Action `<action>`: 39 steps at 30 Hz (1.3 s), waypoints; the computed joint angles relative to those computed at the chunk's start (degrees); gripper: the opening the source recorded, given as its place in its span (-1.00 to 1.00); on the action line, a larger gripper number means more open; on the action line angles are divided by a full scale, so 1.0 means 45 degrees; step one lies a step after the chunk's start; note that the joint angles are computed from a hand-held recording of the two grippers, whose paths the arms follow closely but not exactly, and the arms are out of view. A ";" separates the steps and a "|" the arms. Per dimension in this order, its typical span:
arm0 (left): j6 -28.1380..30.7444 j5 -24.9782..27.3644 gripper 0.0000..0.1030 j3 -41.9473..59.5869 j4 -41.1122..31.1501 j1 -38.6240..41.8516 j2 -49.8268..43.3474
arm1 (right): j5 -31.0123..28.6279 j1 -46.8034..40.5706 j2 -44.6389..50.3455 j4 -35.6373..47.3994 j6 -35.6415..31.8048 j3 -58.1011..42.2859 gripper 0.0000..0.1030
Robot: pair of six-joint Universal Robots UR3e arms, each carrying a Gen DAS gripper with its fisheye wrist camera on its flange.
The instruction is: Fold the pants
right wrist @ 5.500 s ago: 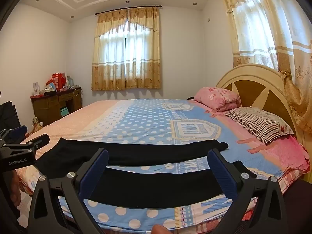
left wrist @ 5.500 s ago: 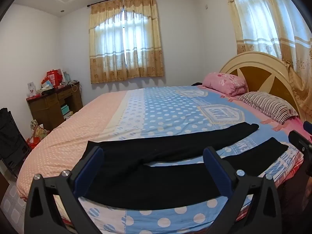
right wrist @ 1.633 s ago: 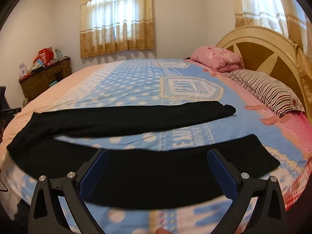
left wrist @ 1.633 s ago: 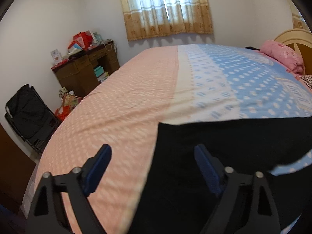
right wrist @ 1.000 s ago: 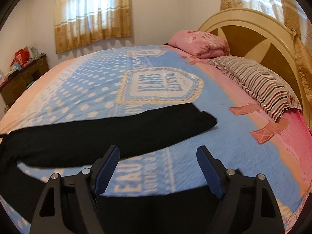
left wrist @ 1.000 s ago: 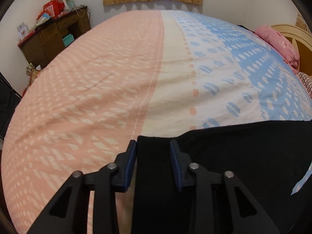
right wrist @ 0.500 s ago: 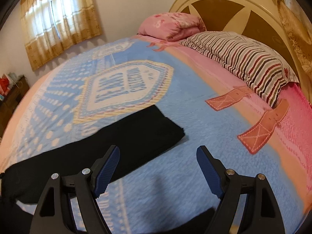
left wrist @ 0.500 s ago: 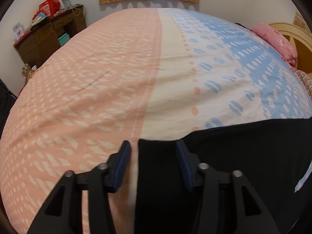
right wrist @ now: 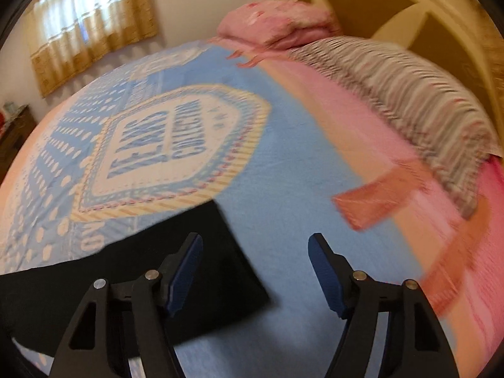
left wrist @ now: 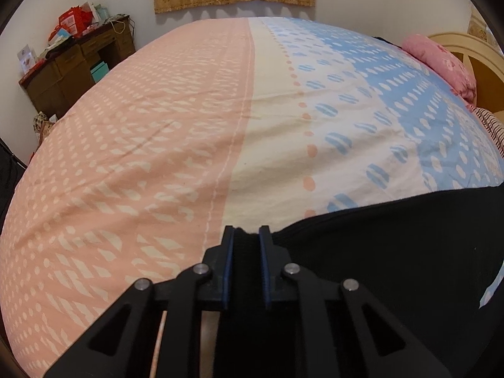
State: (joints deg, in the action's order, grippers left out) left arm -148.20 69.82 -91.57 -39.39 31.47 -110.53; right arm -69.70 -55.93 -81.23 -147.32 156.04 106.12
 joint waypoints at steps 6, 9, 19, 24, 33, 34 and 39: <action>-0.0160 0.0704 -0.44 0.0143 0.0253 -0.0276 -0.0100 | -0.0243 0.1083 0.2468 0.0930 0.0476 -0.2636 0.38; -0.0035 0.0931 -0.43 0.0432 0.0014 -0.0395 -0.0249 | -0.0151 0.1425 0.3461 0.1659 0.0457 -0.3780 0.38; 0.0371 -0.1483 -0.74 0.0836 -0.1636 0.0659 -0.0328 | -0.0033 0.1618 0.2855 0.1692 -0.0195 -0.3208 -0.91; 0.0386 -0.2766 -0.76 -0.0499 -0.0699 0.1270 0.0960 | 0.1783 0.0535 0.0294 0.1315 -0.0975 -0.1005 -0.91; 0.1981 -0.6181 -0.76 -0.2364 -0.2550 0.3784 0.3647 | 0.7022 -0.4927 -0.6608 0.7174 -0.6763 0.2721 -0.91; 0.2395 -0.6676 -0.76 -0.2604 -0.3088 0.4168 0.4019 | 0.7632 -0.5961 -0.7481 0.9548 -0.8486 0.2673 -0.91; 0.5097 -0.8259 -0.76 -0.3408 -0.6532 0.5879 0.5690 | 0.7714 -1.0684 -0.9158 2.0723 -1.7263 0.0907 -0.91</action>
State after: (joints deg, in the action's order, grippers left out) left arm -125.27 32.66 -106.91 -68.78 57.93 -84.93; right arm -34.99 -104.01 -122.44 -54.07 78.35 110.20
